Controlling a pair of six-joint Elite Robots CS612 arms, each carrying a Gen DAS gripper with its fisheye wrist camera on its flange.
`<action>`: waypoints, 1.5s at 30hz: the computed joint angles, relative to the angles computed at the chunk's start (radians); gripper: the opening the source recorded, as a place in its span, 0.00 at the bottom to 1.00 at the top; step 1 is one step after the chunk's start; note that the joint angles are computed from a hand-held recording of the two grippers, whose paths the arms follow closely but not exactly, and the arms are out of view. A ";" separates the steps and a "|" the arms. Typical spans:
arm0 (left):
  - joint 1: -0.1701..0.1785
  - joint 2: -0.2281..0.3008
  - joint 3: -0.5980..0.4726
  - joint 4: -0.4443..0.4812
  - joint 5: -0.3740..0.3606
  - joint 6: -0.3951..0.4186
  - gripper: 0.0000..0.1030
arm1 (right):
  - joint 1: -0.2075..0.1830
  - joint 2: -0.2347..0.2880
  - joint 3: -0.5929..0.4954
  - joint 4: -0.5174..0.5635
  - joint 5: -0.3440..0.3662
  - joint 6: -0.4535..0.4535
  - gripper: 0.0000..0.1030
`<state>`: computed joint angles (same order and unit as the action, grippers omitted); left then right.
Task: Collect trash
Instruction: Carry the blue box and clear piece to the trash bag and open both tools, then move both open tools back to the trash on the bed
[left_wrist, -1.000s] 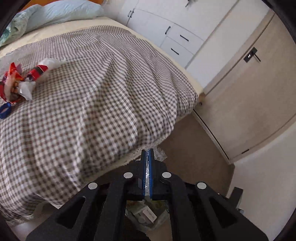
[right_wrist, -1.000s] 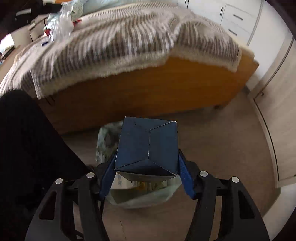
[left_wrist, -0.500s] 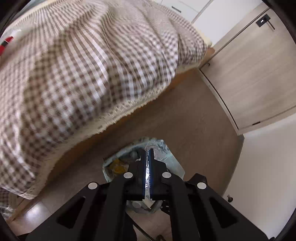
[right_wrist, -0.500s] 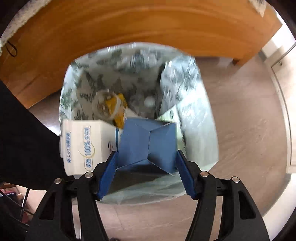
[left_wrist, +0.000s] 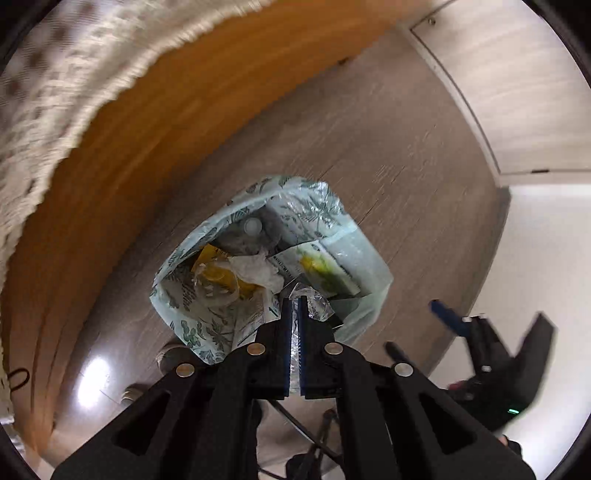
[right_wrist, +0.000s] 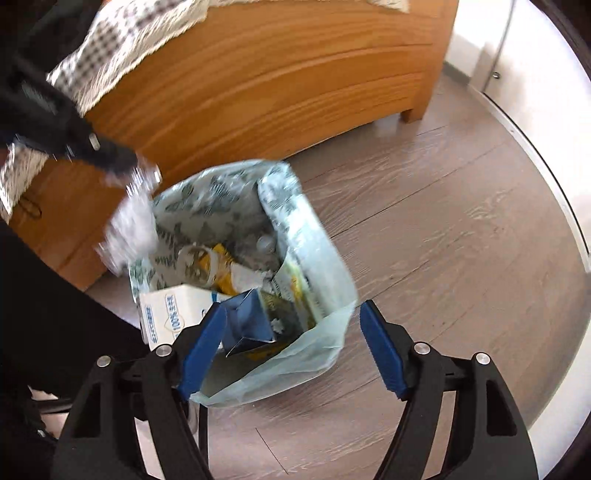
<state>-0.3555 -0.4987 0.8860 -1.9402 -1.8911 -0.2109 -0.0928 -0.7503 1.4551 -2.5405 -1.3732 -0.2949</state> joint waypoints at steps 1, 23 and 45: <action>-0.001 0.009 -0.012 0.014 -0.011 -0.004 0.00 | -0.001 -0.002 0.002 -0.006 0.000 0.003 0.70; 0.003 -0.070 0.112 -0.129 0.056 -0.124 0.40 | 0.028 -0.022 -0.002 0.015 -0.052 -0.043 0.70; 0.126 -0.329 0.420 -0.673 0.084 -0.127 0.54 | 0.128 -0.029 -0.165 -0.129 -0.138 -0.055 0.70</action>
